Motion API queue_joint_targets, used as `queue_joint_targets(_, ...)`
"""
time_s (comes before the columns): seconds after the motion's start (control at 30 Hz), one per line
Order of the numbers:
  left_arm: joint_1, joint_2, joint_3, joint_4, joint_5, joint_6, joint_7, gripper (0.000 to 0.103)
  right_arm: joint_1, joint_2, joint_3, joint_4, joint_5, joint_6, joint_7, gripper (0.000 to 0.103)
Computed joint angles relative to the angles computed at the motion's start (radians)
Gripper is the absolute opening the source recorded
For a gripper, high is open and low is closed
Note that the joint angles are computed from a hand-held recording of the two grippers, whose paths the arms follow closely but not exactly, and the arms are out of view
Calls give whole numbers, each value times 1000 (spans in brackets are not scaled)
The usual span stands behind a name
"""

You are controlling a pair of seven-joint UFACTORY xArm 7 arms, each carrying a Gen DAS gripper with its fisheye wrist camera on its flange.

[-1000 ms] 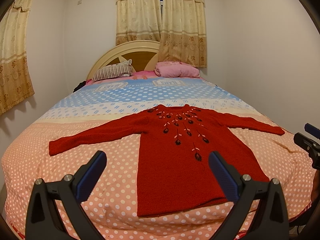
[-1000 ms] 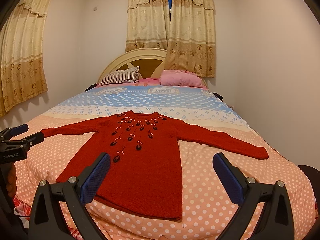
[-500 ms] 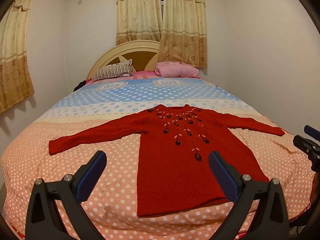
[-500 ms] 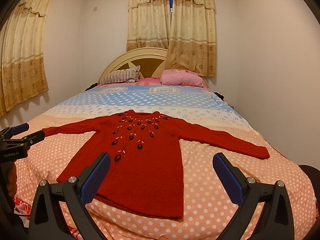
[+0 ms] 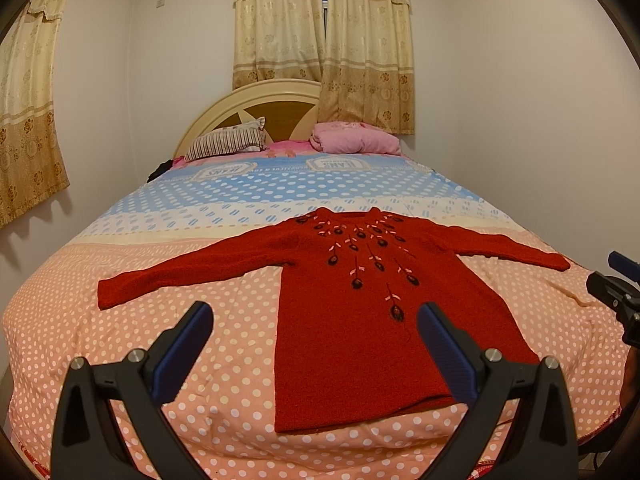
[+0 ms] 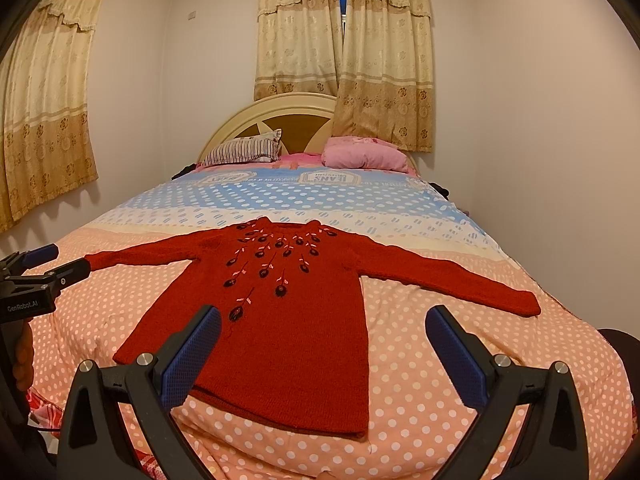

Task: Fold small clothes

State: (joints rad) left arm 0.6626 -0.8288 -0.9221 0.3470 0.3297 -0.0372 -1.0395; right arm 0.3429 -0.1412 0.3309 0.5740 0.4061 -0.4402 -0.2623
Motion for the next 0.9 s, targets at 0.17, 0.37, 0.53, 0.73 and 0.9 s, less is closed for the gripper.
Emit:
queue_joint_targets(0.17, -2, 2, 3, -2, -2, -1, 4, 103, 0, -1, -1, -1, 0, 0, 0, 102)
queue_joint_targets(0.37, -4, 6, 3, -5, -3, 0, 5, 103, 1, 5, -1, 2, 0, 0, -1, 102)
queue_joint_targets(0.53, -3, 6, -1, -7, -4, -1, 2, 103, 5, 6, -8, 2, -7, -1, 3, 102)
queue_joint_targets(0.73, 8, 11, -11, -12, -4, -14, 2, 103, 15, 16, -20, -2, -21, -12, 14, 102)
queue_joint_targets(0.9, 22, 45, -18, -9, -8, -40, 18, 103, 24, 33, -34, -2, -37, -26, 29, 102)
